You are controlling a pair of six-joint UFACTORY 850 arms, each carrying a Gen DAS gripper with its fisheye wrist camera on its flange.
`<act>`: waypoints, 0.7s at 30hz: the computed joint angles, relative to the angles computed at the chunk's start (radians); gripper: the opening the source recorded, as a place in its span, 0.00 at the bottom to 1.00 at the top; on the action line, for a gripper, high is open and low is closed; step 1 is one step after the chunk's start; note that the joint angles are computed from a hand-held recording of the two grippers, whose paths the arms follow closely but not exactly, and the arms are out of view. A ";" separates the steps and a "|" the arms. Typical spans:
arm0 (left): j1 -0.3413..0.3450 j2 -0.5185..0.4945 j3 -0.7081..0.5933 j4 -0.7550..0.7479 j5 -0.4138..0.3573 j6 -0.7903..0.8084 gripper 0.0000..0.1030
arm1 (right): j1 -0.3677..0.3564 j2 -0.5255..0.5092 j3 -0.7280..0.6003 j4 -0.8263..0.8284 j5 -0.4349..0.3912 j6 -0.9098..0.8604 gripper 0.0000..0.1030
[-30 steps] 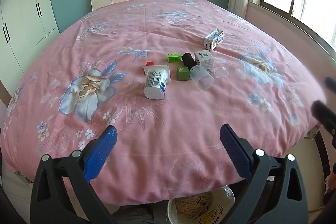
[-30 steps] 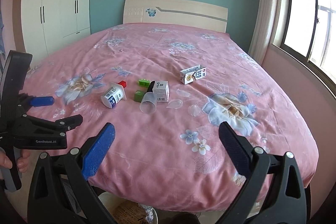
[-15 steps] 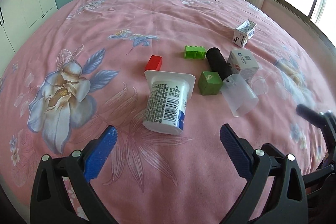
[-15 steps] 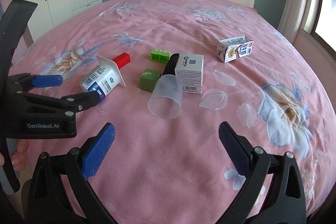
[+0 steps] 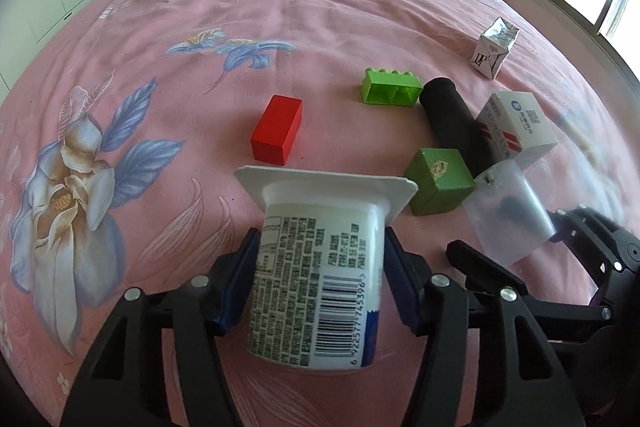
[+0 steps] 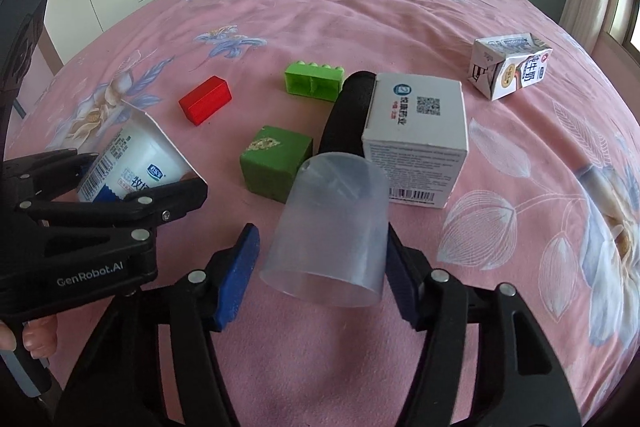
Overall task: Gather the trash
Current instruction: 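Grasp the white yogurt cup with the left tool while the right tool grasps the clear plastic cup, then carry the yogurt cup and clear cup with both tools over the trash bin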
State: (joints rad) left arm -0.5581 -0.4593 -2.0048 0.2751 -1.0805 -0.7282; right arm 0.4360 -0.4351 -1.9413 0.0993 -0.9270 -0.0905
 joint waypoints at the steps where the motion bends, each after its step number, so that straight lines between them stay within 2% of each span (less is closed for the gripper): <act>1: 0.000 -0.005 -0.006 -0.003 0.001 0.010 0.49 | 0.000 -0.005 -0.008 -0.002 -0.003 -0.001 0.49; 9: -0.019 -0.021 -0.029 0.042 -0.031 0.041 0.47 | -0.015 0.010 -0.009 0.011 -0.042 -0.011 0.47; 15: -0.055 0.025 -0.029 0.068 -0.064 0.061 0.47 | -0.020 0.084 0.019 -0.010 -0.060 -0.048 0.47; 21: -0.123 0.071 -0.081 0.162 -0.136 0.071 0.47 | -0.023 0.181 0.020 -0.036 -0.080 -0.078 0.47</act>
State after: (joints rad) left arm -0.6812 -0.3887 -2.0855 0.4371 -1.2169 -0.6568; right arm 0.4126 -0.2544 -1.9215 0.0637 -1.0068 -0.1684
